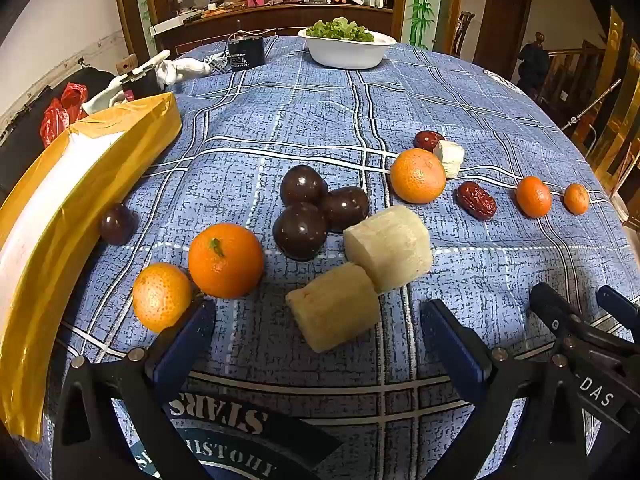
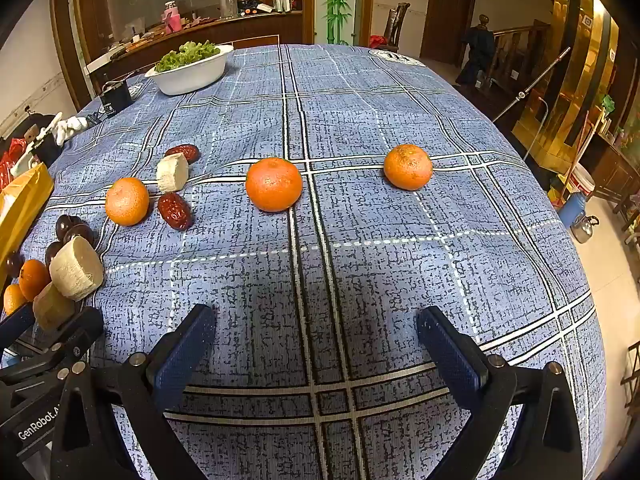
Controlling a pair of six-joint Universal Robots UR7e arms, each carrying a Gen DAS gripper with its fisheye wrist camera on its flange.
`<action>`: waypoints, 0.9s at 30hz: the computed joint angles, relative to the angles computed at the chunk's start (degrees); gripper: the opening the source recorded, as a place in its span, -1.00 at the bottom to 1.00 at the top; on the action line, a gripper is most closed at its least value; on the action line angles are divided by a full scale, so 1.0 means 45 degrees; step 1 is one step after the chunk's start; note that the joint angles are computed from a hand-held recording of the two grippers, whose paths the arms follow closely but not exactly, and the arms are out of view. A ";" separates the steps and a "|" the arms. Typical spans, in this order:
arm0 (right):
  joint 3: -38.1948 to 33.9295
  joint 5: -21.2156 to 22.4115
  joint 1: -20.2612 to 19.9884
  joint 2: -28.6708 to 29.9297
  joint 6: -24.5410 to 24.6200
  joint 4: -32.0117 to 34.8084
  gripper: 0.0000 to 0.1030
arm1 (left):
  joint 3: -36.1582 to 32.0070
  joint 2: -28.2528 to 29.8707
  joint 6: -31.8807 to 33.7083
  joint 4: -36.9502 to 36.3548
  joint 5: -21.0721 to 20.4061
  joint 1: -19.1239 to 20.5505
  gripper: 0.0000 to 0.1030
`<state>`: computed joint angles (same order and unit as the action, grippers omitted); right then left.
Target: Organize fruits
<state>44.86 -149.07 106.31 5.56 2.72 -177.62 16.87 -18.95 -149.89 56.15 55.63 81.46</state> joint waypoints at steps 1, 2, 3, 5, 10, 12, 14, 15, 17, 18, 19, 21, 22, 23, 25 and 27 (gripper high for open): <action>0.0006 0.0016 -0.0002 -0.0005 0.0012 0.0002 0.99 | -0.0089 0.0044 -0.0024 0.0074 -0.0003 0.0000 0.99; 0.0001 0.0017 -0.0002 -0.0004 0.0010 0.0004 0.99 | -0.0101 0.0050 -0.0025 0.0079 0.0001 0.0001 0.99; -0.0022 0.0017 -0.0001 0.0020 -0.0053 -0.0076 0.99 | -0.0101 0.0050 -0.0025 0.0079 0.0001 0.0001 0.99; -0.0022 0.0017 -0.0001 0.0020 -0.0053 -0.0076 0.99 | -0.0101 0.0050 -0.0025 0.0079 0.0001 0.0001 0.99; -0.0022 0.0017 -0.0001 0.0020 -0.0053 -0.0076 0.99 | -0.0136 0.0067 -0.0035 0.0109 0.0001 0.0000 0.99; -0.0022 0.0016 -0.0001 0.0023 -0.0061 -0.0087 0.99 | -0.0136 0.0067 -0.0035 0.0109 0.0001 0.0000 0.99; -0.0022 0.0016 -0.0001 0.0023 -0.0061 -0.0087 0.99 | -0.0136 0.0067 -0.0035 0.0109 0.0001 0.0000 0.99; -0.0022 0.0016 -0.0001 0.0023 -0.0061 -0.0087 0.99 | -0.0136 0.0067 -0.0035 0.0109 0.0001 0.0000 0.99; -0.0022 0.0016 -0.0001 0.0023 -0.0061 -0.0087 0.99 | -0.0136 0.0067 -0.0035 0.0109 0.0001 0.0000 0.99; -0.0022 0.0016 -0.0001 0.0023 -0.0061 -0.0087 1.00 | -0.0136 0.0067 -0.0035 0.0109 0.0001 0.0000 0.99; -0.0022 0.0016 -0.0001 0.0023 -0.0061 -0.0087 0.99 | -0.0136 0.0067 -0.0035 0.0109 0.0001 0.0000 0.99; -0.0022 0.0016 -0.0001 0.0023 -0.0061 -0.0087 0.99 | -0.0136 0.0067 -0.0035 0.0109 0.0001 0.0000 0.99; -0.0022 0.0016 -0.0001 0.0023 -0.0061 -0.0087 0.99 | -0.0136 0.0067 -0.0035 0.0109 0.0001 0.0000 0.99; -0.0023 0.0015 -0.0001 0.0021 -0.0058 -0.0080 0.99 | -0.0136 0.0067 -0.0035 0.0109 0.0001 0.0000 0.99; -0.0023 0.0015 -0.0001 0.0021 -0.0058 -0.0080 0.99 | -0.0153 0.0074 -0.0039 0.0122 0.0005 0.0002 0.99; -0.0019 0.0017 -0.0001 0.0018 -0.0059 -0.0083 0.99 | -0.0151 0.0074 -0.0041 0.0120 0.0001 0.0000 0.99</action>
<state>44.78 -148.99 106.30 5.64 2.46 -177.99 16.19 -18.61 -150.07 56.69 55.63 81.46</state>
